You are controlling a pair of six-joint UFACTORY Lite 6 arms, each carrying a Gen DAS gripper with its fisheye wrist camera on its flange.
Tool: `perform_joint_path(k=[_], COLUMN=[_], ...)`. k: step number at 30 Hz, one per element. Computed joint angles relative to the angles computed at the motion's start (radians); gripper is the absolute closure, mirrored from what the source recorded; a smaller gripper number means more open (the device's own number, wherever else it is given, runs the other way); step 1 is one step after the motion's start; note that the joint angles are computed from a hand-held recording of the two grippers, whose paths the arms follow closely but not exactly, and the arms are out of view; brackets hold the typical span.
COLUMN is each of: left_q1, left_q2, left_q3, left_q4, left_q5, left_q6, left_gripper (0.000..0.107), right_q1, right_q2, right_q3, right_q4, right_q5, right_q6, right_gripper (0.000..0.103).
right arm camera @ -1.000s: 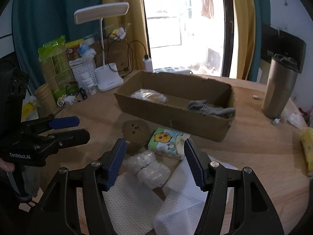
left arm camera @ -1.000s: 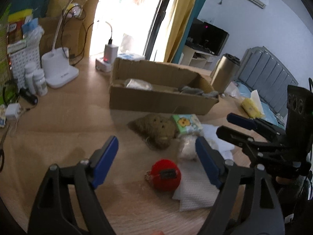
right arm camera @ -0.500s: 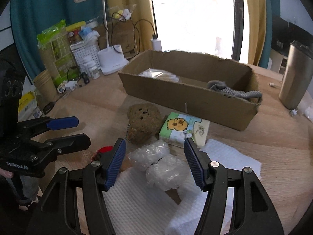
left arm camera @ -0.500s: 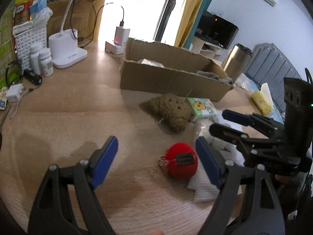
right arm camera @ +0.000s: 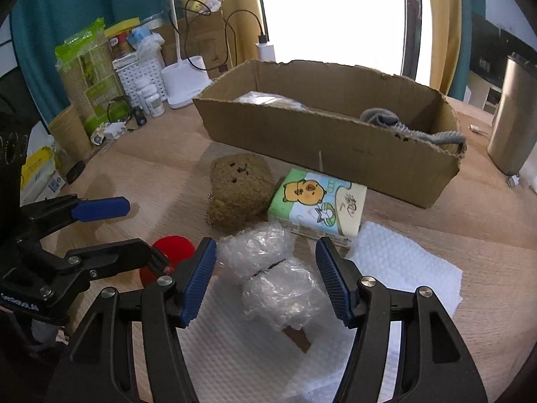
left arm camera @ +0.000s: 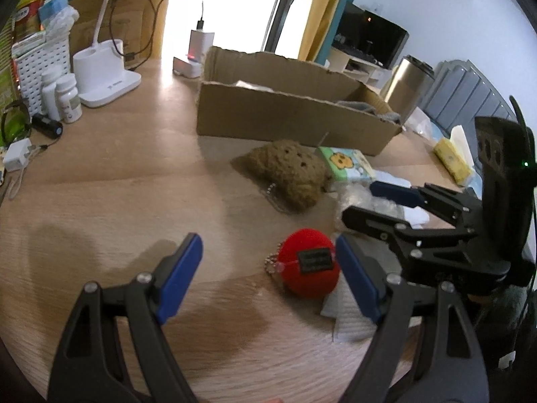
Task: Organize soft objects
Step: 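Grasp the bubble wrap with the right tool while the left tool grasps the red pouch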
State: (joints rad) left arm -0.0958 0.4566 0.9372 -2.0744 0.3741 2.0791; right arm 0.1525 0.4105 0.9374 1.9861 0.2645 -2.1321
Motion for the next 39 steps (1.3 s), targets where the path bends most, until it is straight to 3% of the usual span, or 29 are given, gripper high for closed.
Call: perform_joint_path(k=[6,13,21,24,28,39], left_q1=[-0.046,-0.091,-0.125,-0.143,-0.171,-0.186], left_q2=[0.024,0.072,0.084,0.083,0.093,0.034], left_q3=[0.026,0.074,0.102,0.109,0.121,0.089], left_q4=[0.014,0.042,0.066,0.107,0.107,0.036], left_q5=[-0.035,-0.090,-0.119,-0.126,-0.160,-0.158], left_q6=[-0.016,-0.056,-0.076,-0.109,-0.113,-0.044], left_gripper=[0.024,0.024,0.026,0.043,0.054,0.062], right_q1=[-0.014,-0.047,-0.101,-0.120,-0.144,-0.204], right_q2=[-0.004,-0.037,-0.111,-0.144,-0.176,-0.260], right_q3=[-0.012,-0.042,-0.080,-0.095,-0.107,-0.154], right_q4=[-0.021,-0.041,-0.092,-0.100,-0.118,-0.138], right_q5=[0.025,0.078,0.158,0.182,0.192,0.216], right_q6=[0.009,0.010,0.044,0.048,0.058,0.051], right_gripper=[0.038,0.048,0.049,0.049,0.049,0.049])
